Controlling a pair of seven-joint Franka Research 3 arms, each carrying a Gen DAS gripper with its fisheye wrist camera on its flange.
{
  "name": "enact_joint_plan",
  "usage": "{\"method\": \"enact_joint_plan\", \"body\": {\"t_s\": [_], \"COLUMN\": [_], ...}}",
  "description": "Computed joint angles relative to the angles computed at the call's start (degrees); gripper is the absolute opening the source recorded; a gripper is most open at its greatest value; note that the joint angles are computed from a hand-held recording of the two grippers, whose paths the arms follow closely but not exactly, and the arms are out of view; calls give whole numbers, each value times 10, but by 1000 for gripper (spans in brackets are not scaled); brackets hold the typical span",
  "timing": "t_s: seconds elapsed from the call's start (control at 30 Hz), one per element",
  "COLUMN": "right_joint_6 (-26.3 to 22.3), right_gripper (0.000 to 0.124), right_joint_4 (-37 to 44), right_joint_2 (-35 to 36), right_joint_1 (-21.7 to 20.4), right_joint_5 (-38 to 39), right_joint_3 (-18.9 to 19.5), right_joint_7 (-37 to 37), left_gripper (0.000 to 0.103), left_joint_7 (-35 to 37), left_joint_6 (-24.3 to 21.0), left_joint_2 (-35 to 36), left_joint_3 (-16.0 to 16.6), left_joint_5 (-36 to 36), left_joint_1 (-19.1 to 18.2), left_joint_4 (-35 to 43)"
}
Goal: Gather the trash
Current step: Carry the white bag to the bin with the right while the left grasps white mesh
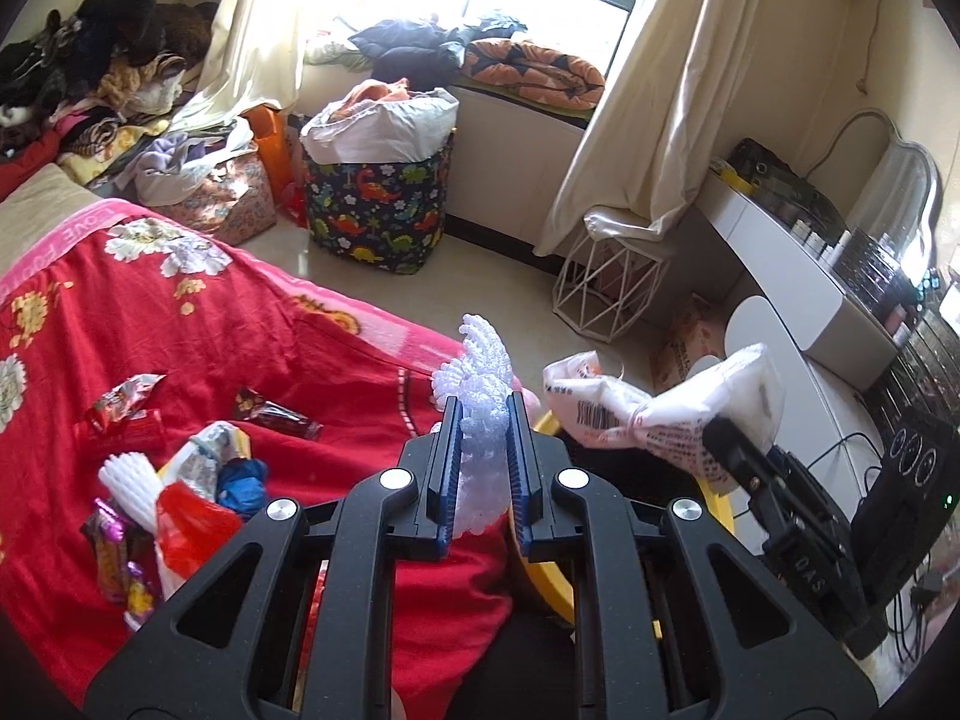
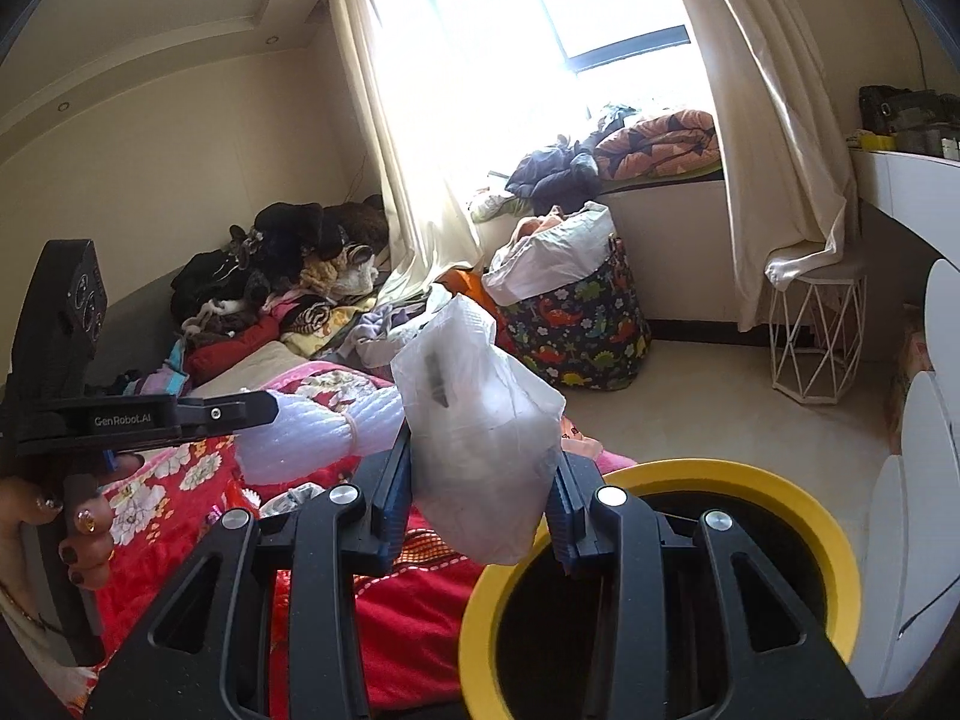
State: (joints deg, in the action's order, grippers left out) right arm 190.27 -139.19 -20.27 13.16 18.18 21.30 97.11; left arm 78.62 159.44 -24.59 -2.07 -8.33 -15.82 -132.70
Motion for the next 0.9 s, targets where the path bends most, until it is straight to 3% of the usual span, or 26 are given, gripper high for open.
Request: {"method": "enact_joint_plan", "body": {"t_s": [0.23, 0.43, 0.67, 0.9], "right_joint_6": [-23, -71, -119, -147], "right_gripper": [36, 36, 36, 38], "right_joint_4": [-37, -60, -77, -75], "right_joint_2": [-41, -66, -76, -75], "right_joint_1": [-30, -33, 10, 22], "right_joint_5": [9, 0, -7, -8], "right_joint_3": [-13, -36, -97, -114], "right_joint_7": [22, 56, 71, 84], "left_gripper": [10, 10, 10, 10], "left_joint_7": [15, 23, 35, 60], "left_joint_6": [3, 5, -6, -20], "left_joint_2": [12, 23, 44, 69], "left_joint_3": [-3, -9, -18, -27], "left_joint_5": [-18, -35, -52, -74], "left_joint_1": [-23, -37, -49, -58], "left_joint_4": [2, 0, 2, 6]}}
